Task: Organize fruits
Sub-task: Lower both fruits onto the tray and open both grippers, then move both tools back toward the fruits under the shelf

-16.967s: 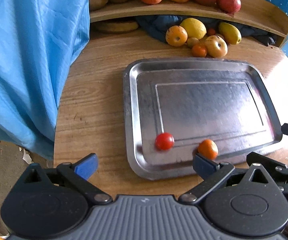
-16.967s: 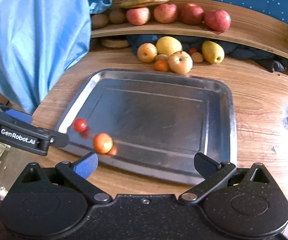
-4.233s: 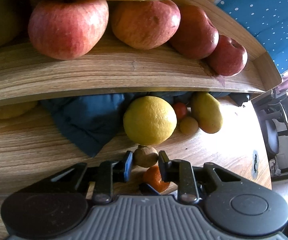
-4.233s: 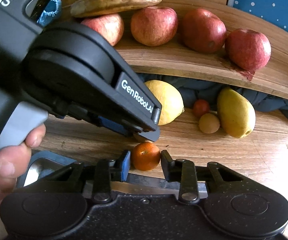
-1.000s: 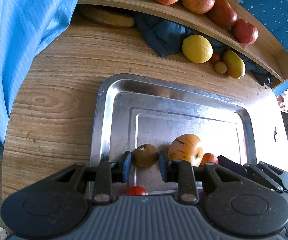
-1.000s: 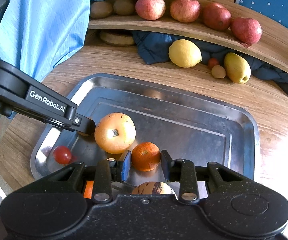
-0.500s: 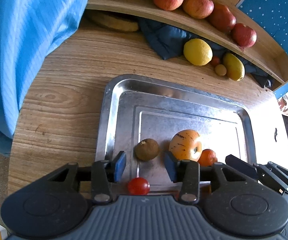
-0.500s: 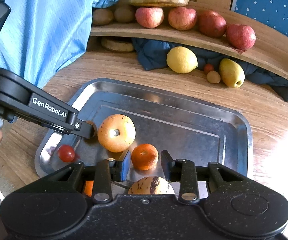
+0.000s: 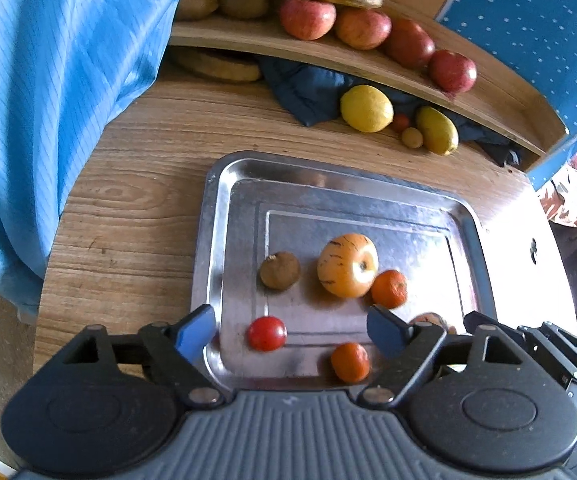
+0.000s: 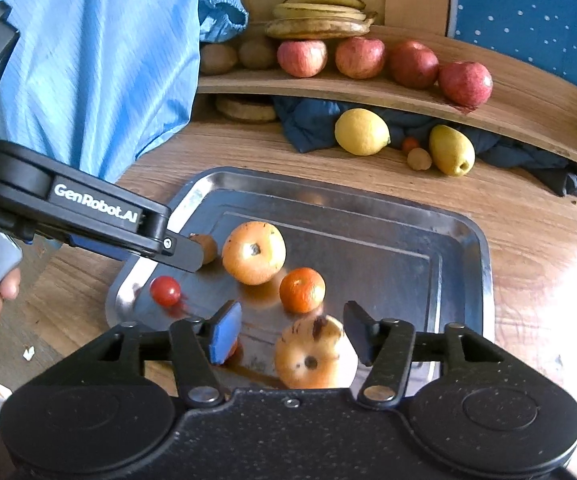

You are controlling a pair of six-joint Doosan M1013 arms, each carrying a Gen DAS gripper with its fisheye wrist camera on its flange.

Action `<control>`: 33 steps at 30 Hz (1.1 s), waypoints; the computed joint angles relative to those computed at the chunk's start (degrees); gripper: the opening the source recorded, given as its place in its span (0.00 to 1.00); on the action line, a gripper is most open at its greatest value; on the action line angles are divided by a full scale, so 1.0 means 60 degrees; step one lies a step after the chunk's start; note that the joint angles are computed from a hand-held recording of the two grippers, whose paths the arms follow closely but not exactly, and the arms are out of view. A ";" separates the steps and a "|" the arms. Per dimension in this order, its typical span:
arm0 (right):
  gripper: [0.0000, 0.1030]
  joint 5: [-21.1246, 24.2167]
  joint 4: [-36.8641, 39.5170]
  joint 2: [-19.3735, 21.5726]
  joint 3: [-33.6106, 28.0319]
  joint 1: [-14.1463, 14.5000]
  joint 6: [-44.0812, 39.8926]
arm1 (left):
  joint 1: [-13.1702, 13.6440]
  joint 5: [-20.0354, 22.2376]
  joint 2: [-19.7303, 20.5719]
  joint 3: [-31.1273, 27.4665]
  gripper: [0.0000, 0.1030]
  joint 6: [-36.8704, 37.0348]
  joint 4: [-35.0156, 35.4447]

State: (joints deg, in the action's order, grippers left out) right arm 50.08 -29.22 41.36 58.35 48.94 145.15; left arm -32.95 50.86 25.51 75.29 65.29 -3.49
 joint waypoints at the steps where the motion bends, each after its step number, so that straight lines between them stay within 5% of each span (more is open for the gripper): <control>1: 0.63 -0.0032 -0.0020 -0.0049 0.0076 0.0018 0.0080 | -0.0021 0.0008 -0.0042 0.0040 0.88 0.0008 0.0055; 8: 0.78 -0.0304 -0.0160 -0.0355 0.0547 0.0127 0.0523 | -0.0166 0.0251 -0.0265 0.0279 0.99 -0.0033 0.0478; 16: 0.92 -0.0478 -0.0332 -0.0611 0.0929 0.0196 0.0887 | -0.0344 0.0872 -0.0346 0.0357 0.99 0.0001 0.1014; 33: 0.99 0.0538 -0.0327 -0.0677 0.1033 0.0215 0.1345 | -0.0645 0.2180 0.0038 -0.0285 0.99 -0.0309 0.2171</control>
State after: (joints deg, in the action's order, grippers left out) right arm 53.31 -31.18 37.30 64.55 50.22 153.22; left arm -36.82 63.94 25.74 73.58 63.44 9.54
